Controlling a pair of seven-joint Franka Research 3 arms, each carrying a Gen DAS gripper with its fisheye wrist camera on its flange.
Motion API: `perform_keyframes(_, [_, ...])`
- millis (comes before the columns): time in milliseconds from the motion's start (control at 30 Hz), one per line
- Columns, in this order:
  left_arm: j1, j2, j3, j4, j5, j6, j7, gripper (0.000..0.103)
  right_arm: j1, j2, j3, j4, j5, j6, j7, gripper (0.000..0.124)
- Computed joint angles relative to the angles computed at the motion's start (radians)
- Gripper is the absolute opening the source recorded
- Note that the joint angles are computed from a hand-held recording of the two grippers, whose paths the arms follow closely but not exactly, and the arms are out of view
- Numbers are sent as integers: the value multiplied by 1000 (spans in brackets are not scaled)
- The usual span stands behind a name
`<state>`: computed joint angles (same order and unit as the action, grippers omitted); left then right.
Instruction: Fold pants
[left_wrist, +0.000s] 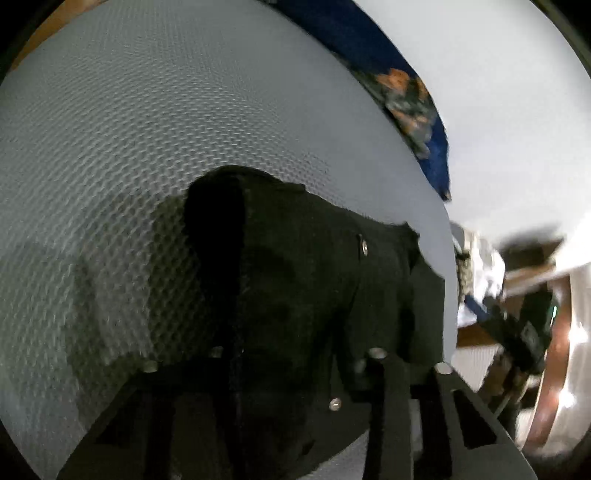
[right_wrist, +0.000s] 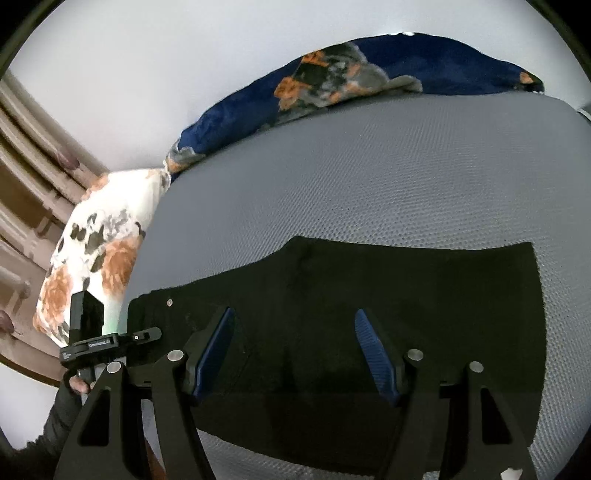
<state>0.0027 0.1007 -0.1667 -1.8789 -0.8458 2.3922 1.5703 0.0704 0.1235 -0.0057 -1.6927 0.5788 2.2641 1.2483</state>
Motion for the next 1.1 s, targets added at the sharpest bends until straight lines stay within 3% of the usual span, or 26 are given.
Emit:
perform_keyframes(133, [-31,-28,-7,5,82,45,-133,24,-17,-31,-13,-37,30,17,-24,66])
perform_keyframes(367, [-96,-35,-27,74,177,118,-399,22,-61,-75,-47,-81,108,18,-70,66])
perform_keyframes(467, [-118,-4,-41,136,202,122,-509,22,-82,-91,-62,-97,142,22,-89,66])
perform_keyframes(567, [-153,52,-56,239,336,108,-622,22,-97,-112,-75,-122,136,56,-101,66])
perform_keyframes(700, [-182,154,-100,385,388,106,-660,22,-116,-140,-93,-159,149,100,-123,66])
perform_keyframes(933, [-271,393,-139,703,559,23,-734,22,-145,-165,-121,-214,222,160,-161,66])
perform_keyframes(1100, [-366,563,-119,950,701,-104,-776,23,-165,-155,-132,-224,257,186,-173,66])
